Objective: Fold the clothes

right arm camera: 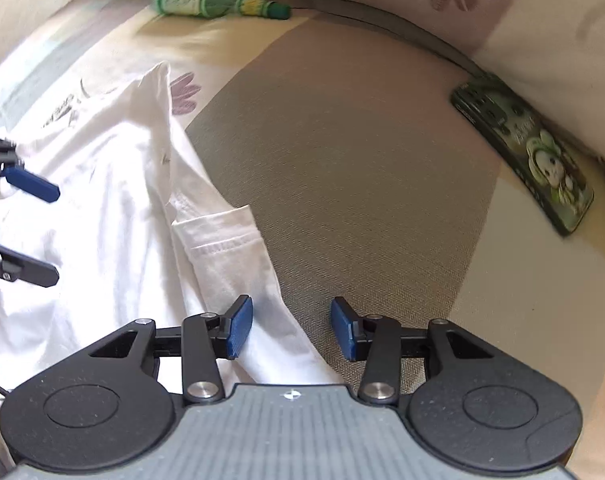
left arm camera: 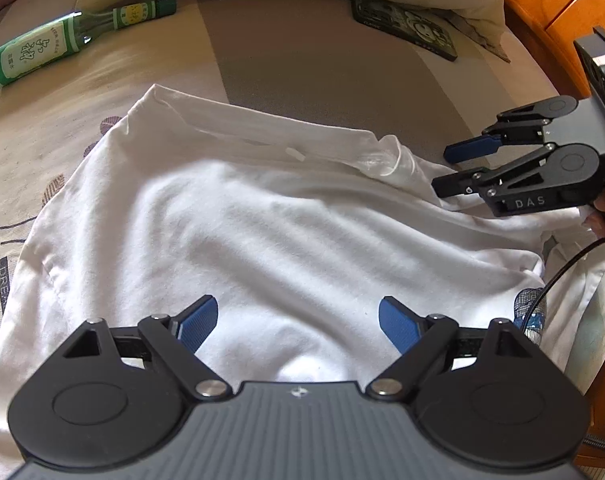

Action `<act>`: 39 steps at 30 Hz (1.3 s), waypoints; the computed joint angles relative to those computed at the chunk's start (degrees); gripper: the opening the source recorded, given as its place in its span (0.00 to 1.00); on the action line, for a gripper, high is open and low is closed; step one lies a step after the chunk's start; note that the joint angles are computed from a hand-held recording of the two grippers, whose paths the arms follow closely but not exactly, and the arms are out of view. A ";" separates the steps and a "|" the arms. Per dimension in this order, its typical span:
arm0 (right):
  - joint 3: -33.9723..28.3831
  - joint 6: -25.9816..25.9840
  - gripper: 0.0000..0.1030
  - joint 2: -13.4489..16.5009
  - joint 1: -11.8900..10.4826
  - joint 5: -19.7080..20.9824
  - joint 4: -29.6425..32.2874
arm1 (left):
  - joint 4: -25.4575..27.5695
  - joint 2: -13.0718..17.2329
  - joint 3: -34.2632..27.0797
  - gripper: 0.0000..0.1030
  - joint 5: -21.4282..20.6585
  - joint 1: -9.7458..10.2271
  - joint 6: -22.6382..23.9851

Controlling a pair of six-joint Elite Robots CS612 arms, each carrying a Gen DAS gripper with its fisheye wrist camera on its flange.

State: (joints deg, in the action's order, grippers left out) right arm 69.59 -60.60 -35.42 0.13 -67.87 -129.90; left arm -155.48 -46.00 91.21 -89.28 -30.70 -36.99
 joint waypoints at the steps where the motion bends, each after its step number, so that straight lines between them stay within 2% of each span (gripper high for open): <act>1: 0.35 -0.36 0.47 -0.20 0.02 0.06 0.03 | 0.33 0.06 -0.17 0.85 0.08 -0.06 0.39; 3: 0.46 -2.43 0.29 -0.59 0.00 0.43 1.66 | 0.99 0.19 -0.51 0.85 0.23 -0.17 1.17; 4: 0.69 -3.59 0.11 -0.84 0.06 0.14 1.59 | 1.32 0.25 -0.68 0.85 0.32 -0.23 1.56; 6: 1.76 -4.22 0.10 -1.41 0.05 0.19 -1.63 | 1.15 0.25 -0.68 0.85 0.15 -0.20 1.84; 8: 2.07 -2.26 0.09 -1.59 -0.08 0.86 -4.98 | 1.64 0.23 -0.77 0.85 -0.02 -0.17 2.74; 12: -0.08 2.58 0.08 -0.01 0.13 -0.12 -11.42 | 2.58 -0.06 -0.46 0.85 0.84 -0.26 3.70; 20: -4.39 6.28 0.08 3.86 1.23 -2.58 -16.54 | 1.80 -1.06 1.33 0.85 2.03 -0.15 2.53; 24: -3.85 10.74 0.12 4.16 1.68 -4.96 -19.53 | 1.84 -1.77 2.51 0.85 2.65 -0.29 1.10; 28: -1.82 15.47 0.23 2.30 0.43 -0.69 -19.42 | 1.67 -2.55 3.70 0.85 3.11 -0.54 -0.16; 30: -0.23 16.79 0.25 0.99 -0.19 0.28 -19.36 | 1.44 -2.90 4.20 0.85 3.18 -0.72 -0.55; 35: 6.51 18.16 0.31 -3.67 -2.01 0.67 -17.06 | 0.78 -3.51 4.91 0.85 2.97 -1.35 -0.44; 39: 12.36 19.44 0.31 -7.20 -3.29 -0.93 -13.59 | 0.67 -3.95 5.41 0.85 2.60 -1.97 -0.05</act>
